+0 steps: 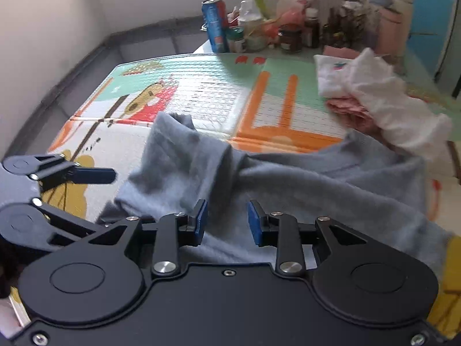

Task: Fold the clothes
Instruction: 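Lay the sleeve across the sweatshirt body and open the left gripper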

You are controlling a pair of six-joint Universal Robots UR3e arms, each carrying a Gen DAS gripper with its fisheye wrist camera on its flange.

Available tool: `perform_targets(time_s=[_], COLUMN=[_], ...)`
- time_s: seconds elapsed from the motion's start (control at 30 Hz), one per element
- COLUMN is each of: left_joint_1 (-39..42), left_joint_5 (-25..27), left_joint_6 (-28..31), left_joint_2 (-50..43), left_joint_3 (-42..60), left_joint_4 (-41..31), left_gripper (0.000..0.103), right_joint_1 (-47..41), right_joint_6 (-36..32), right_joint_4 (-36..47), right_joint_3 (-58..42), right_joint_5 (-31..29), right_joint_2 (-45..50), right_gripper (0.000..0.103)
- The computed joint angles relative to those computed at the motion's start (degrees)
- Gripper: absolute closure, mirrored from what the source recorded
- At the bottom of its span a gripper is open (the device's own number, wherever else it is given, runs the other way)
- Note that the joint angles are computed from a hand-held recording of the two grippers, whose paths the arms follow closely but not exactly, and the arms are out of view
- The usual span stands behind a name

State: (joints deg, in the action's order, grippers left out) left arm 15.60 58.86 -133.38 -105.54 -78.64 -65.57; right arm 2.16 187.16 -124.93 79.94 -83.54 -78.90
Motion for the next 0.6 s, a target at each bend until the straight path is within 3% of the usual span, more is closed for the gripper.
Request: perform_targets(time_s=[0.33,0.6], left_joint_1=[4.92,11.38], left_joint_5=[-0.65,-0.18], left_joint_6=[2.17,6.27], left_joint_2=[18.69,33.53], left_joint_3=[-16.64,-27.15], left_joint_4=[-4.34,-11.72], left_gripper=[0.018,0.013], right_joint_1=[0.67,-1.82], right_joint_6=[4.87,8.15], right_joint_4=[6.2,18.4], right_joint_3=[20.8,30.1], right_joint_5=[-6.11,-7.61], right_joint_2=[-23.84,-42.45], right_gripper=[0.067,0.062])
